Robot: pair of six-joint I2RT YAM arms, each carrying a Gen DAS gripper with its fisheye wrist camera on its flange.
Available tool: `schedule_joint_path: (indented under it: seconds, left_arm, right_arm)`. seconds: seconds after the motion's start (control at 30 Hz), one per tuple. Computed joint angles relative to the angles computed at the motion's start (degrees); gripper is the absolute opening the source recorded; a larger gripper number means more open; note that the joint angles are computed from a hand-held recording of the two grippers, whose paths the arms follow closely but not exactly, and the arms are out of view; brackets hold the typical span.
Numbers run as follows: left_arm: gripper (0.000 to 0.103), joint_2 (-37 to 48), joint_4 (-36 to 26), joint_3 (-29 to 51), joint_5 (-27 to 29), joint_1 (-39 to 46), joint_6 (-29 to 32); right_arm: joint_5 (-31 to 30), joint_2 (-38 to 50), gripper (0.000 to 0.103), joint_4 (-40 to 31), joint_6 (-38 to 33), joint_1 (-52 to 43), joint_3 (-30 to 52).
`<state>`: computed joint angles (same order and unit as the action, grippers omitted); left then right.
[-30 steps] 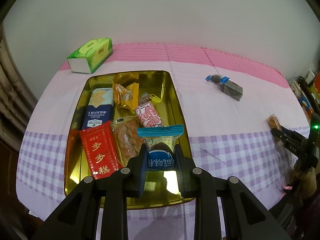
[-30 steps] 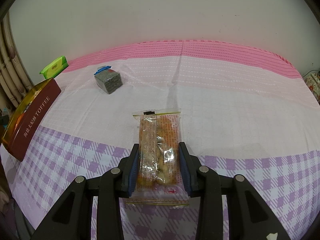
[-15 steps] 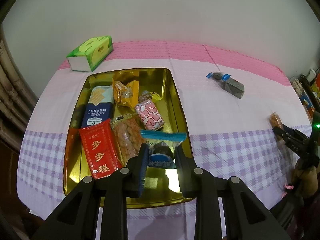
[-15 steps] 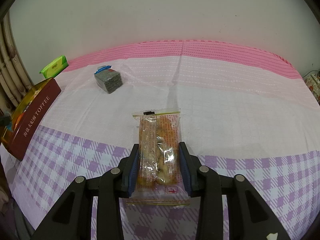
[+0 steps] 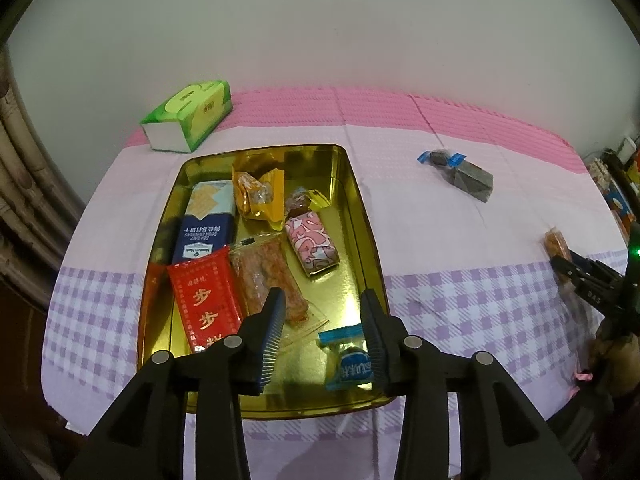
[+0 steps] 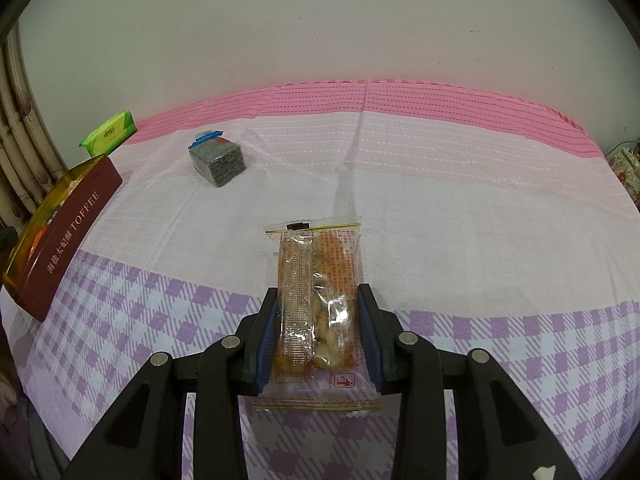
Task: Organize snacks
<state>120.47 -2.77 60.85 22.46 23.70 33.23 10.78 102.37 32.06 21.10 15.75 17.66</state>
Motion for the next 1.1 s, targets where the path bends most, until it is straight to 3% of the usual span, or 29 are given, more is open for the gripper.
schedule_joint_path:
  seconds: [0.23, 0.33, 0.5, 0.8, 1.1]
  left_arm:
    - [0.042, -1.9, 4.1, -2.2, -0.5, 0.6, -1.3]
    - [0.045, -2.8, 6.0, -3.3, -0.7, 0.9, -1.9]
    - [0.061, -3.9, 7.9, -4.3, -1.3, 1.1, -2.7]
    - [0.064, -3.0, 7.8, -2.2, -3.9, 2.4, -5.8]
    - [0.064, 0.3, 7.5, 5.0, -9.8, 7.7, -15.5]
  right_arm:
    - [3.2, 0.1, 0.035, -2.9, 0.1, 2.4, 1.6]
    - [1.5, -1.2, 0.034, -4.7, 1.9, 2.1, 1.8]
    - [-0.4, -3.0, 0.034, -7.5, 6.0, 3.9, 2.1]
    - [-4.1, -5.5, 0.034, -8.5, 13.9, 10.4, 3.4]
    - [-6.1, -7.2, 0.034, -16.0, 15.6, 18.1, 14.9]
